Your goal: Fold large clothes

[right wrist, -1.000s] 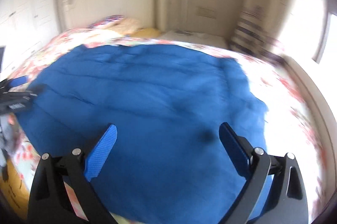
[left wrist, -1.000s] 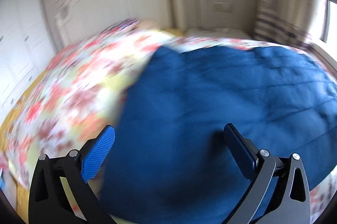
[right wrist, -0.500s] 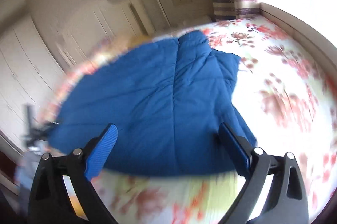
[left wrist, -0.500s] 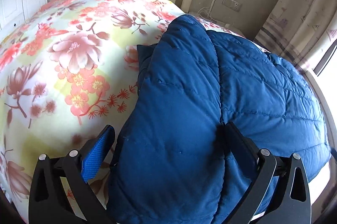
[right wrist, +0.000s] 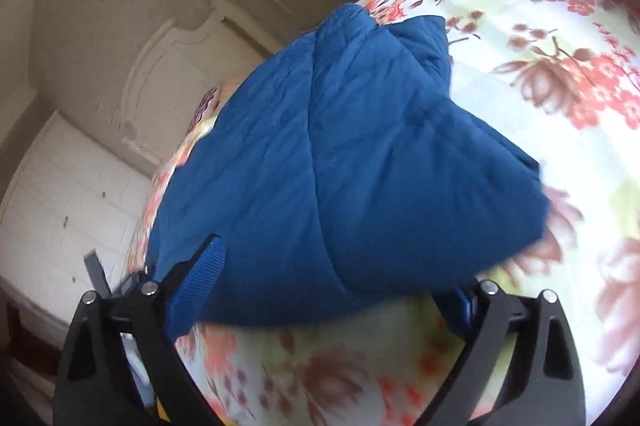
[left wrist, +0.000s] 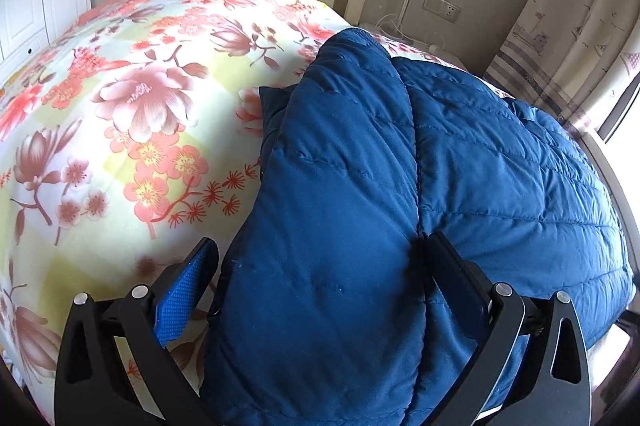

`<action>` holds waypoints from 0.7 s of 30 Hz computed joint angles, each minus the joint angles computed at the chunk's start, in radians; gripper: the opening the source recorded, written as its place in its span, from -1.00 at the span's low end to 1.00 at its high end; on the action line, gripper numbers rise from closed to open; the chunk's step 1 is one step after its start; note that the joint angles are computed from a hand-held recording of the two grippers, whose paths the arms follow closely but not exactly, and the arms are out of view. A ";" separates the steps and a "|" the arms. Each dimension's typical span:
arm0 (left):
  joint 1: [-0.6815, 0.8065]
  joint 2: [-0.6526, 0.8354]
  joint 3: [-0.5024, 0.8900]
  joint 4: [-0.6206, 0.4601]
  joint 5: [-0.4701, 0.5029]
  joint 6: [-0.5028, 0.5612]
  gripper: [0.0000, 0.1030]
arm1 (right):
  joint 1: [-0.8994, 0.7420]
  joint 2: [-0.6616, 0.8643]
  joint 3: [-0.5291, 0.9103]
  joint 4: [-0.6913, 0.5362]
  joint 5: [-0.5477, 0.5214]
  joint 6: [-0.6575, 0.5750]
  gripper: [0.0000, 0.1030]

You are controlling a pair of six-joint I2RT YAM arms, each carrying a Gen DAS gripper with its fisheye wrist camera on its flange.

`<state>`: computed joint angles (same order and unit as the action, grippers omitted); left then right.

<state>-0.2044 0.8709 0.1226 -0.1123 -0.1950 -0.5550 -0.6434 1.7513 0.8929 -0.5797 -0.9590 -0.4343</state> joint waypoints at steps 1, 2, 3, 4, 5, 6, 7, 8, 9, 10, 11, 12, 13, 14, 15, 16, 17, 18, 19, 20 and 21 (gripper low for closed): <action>0.006 0.004 0.000 0.005 0.010 0.002 0.91 | 0.038 -0.025 -0.033 0.116 0.015 0.121 0.91; 0.008 0.005 -0.001 0.007 0.015 0.003 0.91 | 0.063 -0.042 -0.065 0.219 0.032 0.215 0.96; 0.007 0.007 -0.001 0.008 0.018 0.002 0.91 | 0.089 -0.065 -0.103 0.328 0.058 0.309 0.96; -0.001 0.009 0.000 0.007 0.011 -0.003 0.91 | 0.116 -0.083 -0.138 0.423 0.091 0.385 0.96; -0.010 0.014 0.002 0.005 0.002 -0.006 0.91 | 0.137 -0.089 -0.151 0.475 0.112 0.438 0.94; -0.025 0.016 0.003 0.003 -0.012 -0.017 0.91 | 0.131 -0.077 -0.151 0.499 0.079 0.463 0.84; -0.034 0.017 0.005 0.000 -0.021 -0.023 0.91 | 0.112 -0.056 -0.153 0.521 0.035 0.485 0.12; -0.044 0.014 0.005 -0.004 -0.032 -0.029 0.91 | 0.067 -0.009 -0.151 0.549 -0.070 0.501 -0.15; -0.052 0.010 0.005 -0.009 -0.041 -0.034 0.91 | 0.031 0.022 -0.144 0.549 -0.149 0.498 -0.24; -0.073 0.008 0.009 -0.019 -0.064 -0.045 0.91 | 0.000 0.033 -0.138 0.516 -0.201 0.462 -0.32; -0.110 0.014 0.020 -0.036 -0.108 -0.065 0.91 | -0.028 0.027 -0.136 0.459 -0.227 0.395 -0.37; -0.186 0.028 0.042 -0.076 -0.199 -0.103 0.91 | -0.057 0.006 -0.142 0.394 -0.253 0.318 -0.38; -0.264 0.052 0.073 -0.127 -0.287 -0.149 0.91 | -0.093 -0.014 -0.143 0.297 -0.285 0.211 -0.40; -0.342 0.071 0.108 -0.198 -0.366 -0.205 0.90 | -0.126 -0.014 -0.131 0.190 -0.310 0.097 -0.41; -0.464 0.065 0.161 -0.318 -0.453 -0.307 0.89 | -0.179 0.015 -0.083 -0.019 -0.328 -0.112 -0.42; -0.557 0.027 0.188 -0.389 -0.505 -0.375 0.89 | -0.208 0.046 -0.050 -0.135 -0.331 -0.231 -0.42; -0.682 0.021 0.241 -0.473 -0.588 -0.473 0.89 | -0.264 0.104 0.005 -0.323 -0.327 -0.420 -0.42; -0.772 0.066 0.309 -0.533 -0.655 -0.540 0.91 | -0.301 0.139 0.033 -0.418 -0.321 -0.521 -0.42; -0.818 0.116 0.365 -0.557 -0.690 -0.563 0.91 | -0.353 0.183 0.069 -0.540 -0.308 -0.658 -0.42; -0.845 0.183 0.434 -0.555 -0.711 -0.545 0.91 | -0.386 0.220 0.098 -0.614 -0.298 -0.742 -0.42; -0.849 0.282 0.522 -0.520 -0.718 -0.489 0.91 | -0.415 0.246 0.117 -0.671 -0.288 -0.811 -0.42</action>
